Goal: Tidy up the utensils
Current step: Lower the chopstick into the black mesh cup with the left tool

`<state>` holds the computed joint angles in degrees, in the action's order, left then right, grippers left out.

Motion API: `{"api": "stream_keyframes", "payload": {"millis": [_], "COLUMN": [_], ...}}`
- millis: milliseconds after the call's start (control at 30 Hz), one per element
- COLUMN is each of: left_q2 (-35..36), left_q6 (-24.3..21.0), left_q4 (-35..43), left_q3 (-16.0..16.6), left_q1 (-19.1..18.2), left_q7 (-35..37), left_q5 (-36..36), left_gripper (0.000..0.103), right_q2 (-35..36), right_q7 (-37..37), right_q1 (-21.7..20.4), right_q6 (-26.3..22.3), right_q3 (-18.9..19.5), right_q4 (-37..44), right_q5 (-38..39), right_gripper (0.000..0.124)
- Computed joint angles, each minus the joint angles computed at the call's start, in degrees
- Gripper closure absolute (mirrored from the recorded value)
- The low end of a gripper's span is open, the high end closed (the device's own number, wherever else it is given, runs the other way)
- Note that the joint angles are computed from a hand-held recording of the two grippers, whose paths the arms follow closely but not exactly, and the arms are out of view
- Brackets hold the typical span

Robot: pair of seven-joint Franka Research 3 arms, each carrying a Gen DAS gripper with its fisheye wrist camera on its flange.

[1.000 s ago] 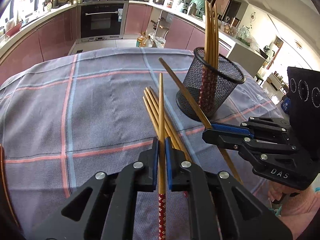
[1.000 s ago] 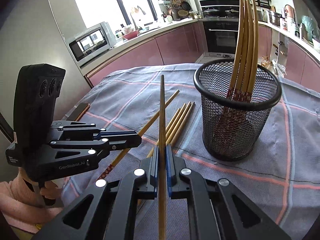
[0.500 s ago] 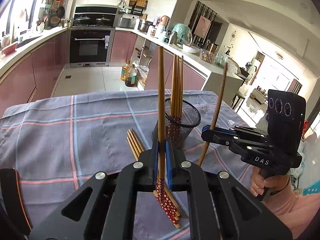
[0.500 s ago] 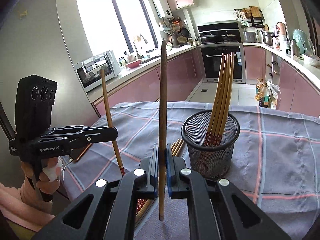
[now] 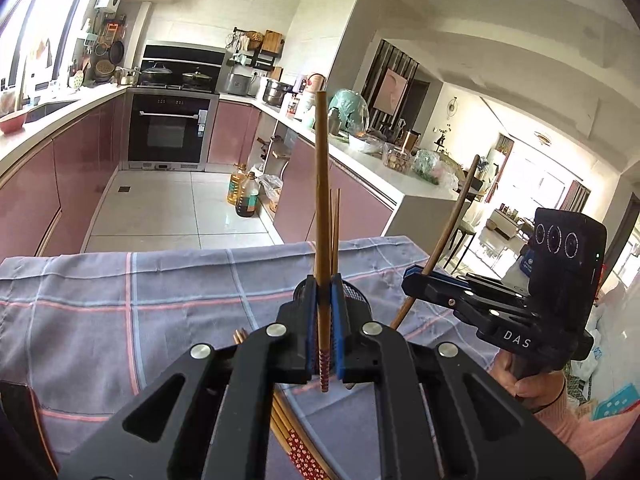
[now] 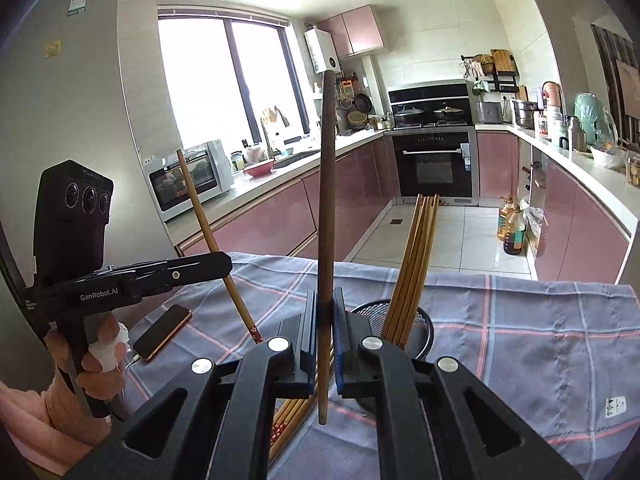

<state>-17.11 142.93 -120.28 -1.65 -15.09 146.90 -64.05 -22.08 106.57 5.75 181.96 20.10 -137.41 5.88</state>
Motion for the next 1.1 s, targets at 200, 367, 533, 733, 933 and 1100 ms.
{"api": "stream_keyframes", "payload": {"millis": [200, 367, 533, 733, 933, 1100], "left_q2": [2.44, 4.4, 5.83, 7.61, 9.41, 10.68], "left_q6": [1.38, 3.72, 7.13, 8.86, 6.66, 4.09], "left_q4": [4.21, 6.83, 7.95, 7.83, 7.91, 8.41], "left_q3": [-1.05, -2.61, -4.36, -5.6, -6.13, -6.53], "left_q1": [-0.7, -0.57, -0.88, -1.13, -0.75, -0.01], "left_q7": [0.84, 1.71, 1.14, -2.53, -6.0, -7.98], "left_q5": [-2.4, -3.55, -0.66, 5.8, 12.34, 16.72], "left_gripper": [0.096, 0.096, 0.096, 0.096, 0.096, 0.096], "right_q2": [-0.32, 0.25, 2.14, 3.85, 5.8, 7.86], "right_q7": [1.18, 2.05, 1.35, 2.7, 5.0, 4.29], "right_q1": [-4.68, -7.66, -6.72, -11.25, -9.11, -2.51], "right_q6": [0.72, 1.73, 3.21, 1.78, -1.9, -7.38], "right_q3": [2.71, 4.42, 2.94, 6.99, 4.64, -1.56], "right_q4": [1.96, 2.96, 3.57, 4.88, 5.32, 6.62], "right_q5": [-1.69, -2.21, -0.98, -1.98, -5.06, -5.71], "right_gripper": [0.118, 0.118, 0.118, 0.118, 0.118, 0.118]}}
